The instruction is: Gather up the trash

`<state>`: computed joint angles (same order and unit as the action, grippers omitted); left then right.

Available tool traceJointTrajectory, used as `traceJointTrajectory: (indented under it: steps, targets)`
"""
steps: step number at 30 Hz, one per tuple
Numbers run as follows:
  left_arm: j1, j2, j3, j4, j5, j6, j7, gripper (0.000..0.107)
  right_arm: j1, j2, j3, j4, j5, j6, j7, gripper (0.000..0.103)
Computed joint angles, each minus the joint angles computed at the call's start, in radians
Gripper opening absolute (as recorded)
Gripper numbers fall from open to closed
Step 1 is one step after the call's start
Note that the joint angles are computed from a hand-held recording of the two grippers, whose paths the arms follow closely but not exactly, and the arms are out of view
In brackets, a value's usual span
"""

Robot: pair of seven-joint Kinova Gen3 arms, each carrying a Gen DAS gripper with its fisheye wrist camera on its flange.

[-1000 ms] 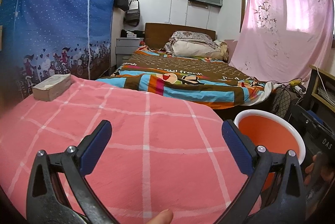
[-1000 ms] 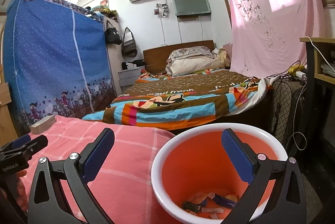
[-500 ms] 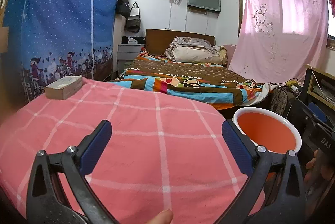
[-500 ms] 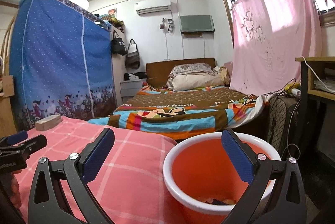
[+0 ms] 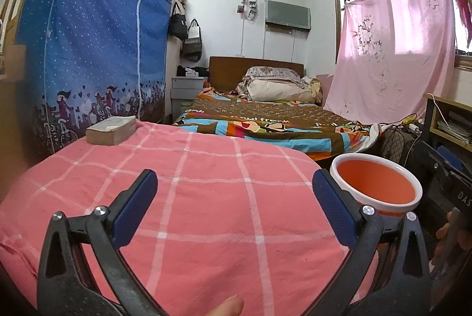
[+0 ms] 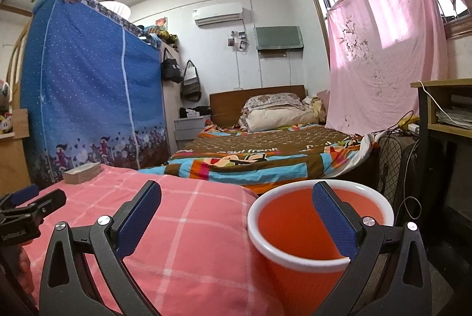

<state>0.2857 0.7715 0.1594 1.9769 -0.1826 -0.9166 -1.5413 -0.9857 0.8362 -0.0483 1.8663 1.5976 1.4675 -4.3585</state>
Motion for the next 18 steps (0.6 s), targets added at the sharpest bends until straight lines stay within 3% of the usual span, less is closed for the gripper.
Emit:
traceJointTrajectory:
  steps: [9,18]
  targets:
    - [-0.016,0.014,-0.012,0.067,-0.006,-0.107,-0.017,0.103,-0.058,0.046,0.008,-0.042,-0.023,0.061,0.005,0.103]
    - [-0.022,0.034,-0.017,0.094,0.002,-0.158,-0.018,0.103,-0.09,0.08,0.023,-0.06,-0.045,0.071,0.002,0.103]
